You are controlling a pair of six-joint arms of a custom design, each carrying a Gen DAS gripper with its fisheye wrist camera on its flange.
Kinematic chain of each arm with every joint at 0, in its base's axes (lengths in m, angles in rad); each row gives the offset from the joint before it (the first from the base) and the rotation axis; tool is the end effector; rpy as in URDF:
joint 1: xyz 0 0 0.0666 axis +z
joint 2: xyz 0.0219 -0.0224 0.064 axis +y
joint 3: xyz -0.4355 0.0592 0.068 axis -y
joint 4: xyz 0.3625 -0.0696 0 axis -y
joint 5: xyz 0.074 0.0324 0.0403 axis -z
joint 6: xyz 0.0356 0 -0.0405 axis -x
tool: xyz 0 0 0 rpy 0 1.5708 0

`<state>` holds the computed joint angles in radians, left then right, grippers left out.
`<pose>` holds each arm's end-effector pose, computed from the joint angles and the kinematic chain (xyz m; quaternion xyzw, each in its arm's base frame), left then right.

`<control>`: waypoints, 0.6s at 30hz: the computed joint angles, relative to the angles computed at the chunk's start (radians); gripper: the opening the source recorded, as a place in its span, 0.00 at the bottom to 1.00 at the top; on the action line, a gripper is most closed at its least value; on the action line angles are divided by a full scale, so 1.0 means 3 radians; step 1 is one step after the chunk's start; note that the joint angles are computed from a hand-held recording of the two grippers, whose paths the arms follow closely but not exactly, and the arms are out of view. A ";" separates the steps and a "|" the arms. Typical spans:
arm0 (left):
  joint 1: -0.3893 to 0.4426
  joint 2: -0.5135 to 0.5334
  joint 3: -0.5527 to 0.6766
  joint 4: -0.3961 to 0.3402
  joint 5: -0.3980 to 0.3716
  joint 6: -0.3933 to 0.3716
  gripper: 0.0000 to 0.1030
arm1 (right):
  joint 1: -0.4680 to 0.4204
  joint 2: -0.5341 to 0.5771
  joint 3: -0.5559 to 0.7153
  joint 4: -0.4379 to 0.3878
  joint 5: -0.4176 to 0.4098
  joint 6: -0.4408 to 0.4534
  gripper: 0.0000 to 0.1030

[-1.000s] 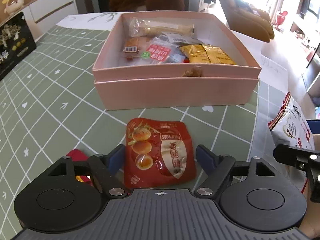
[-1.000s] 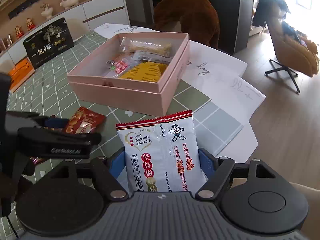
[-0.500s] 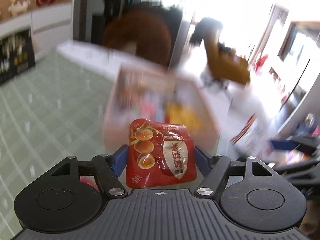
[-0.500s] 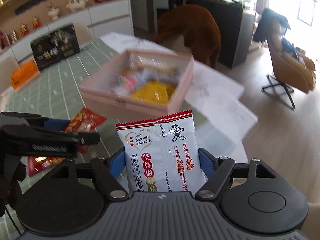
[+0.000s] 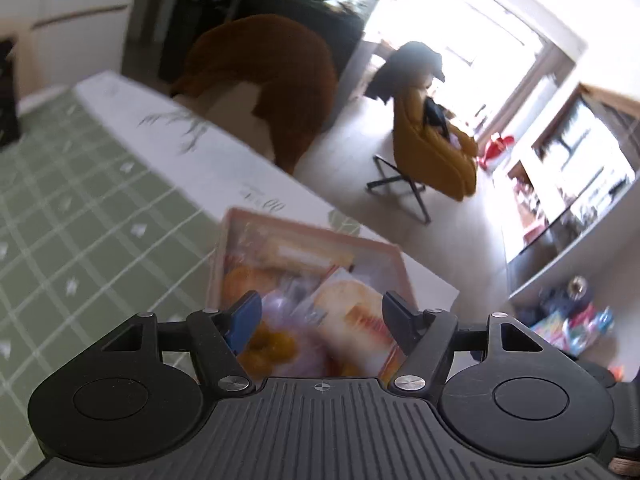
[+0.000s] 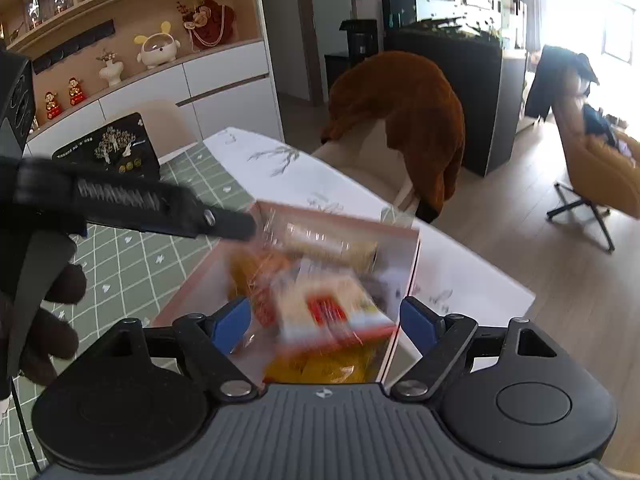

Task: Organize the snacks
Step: 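Carry both packs into the pink box and open both tools, then grasp the red-purple chip bag with the right tool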

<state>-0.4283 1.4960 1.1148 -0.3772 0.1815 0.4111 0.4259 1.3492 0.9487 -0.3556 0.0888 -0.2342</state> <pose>0.4271 -0.2025 0.3600 0.0437 0.9145 -0.2364 0.3254 0.3710 0.1644 0.3538 -0.0703 0.9147 0.0897 0.3876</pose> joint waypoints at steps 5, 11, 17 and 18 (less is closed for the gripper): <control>0.0304 -0.0350 -0.0511 -0.0177 0.0060 -0.0216 0.70 | 0.0164 -0.0169 -0.0239 -0.0093 0.0044 -0.0062 0.80; 0.0605 -0.0707 -0.1161 -0.0204 0.0164 -0.0275 0.61 | 0.0482 -0.0182 -0.0454 -0.0317 -0.0004 -0.0552 0.80; 0.0557 -0.1037 -0.1653 0.0096 0.0334 0.0069 0.41 | 0.0922 -0.0069 -0.0519 -0.0431 0.0032 -0.0930 0.80; 0.0534 -0.1071 -0.1713 0.0142 0.0420 0.0168 0.40 | 0.0994 -0.0066 -0.0515 -0.0442 0.0064 -0.0972 0.80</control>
<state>-0.2680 1.1746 0.6010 -0.3345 0.3074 0.4614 0.7241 1.3293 0.7941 -0.4880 0.1079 -0.5258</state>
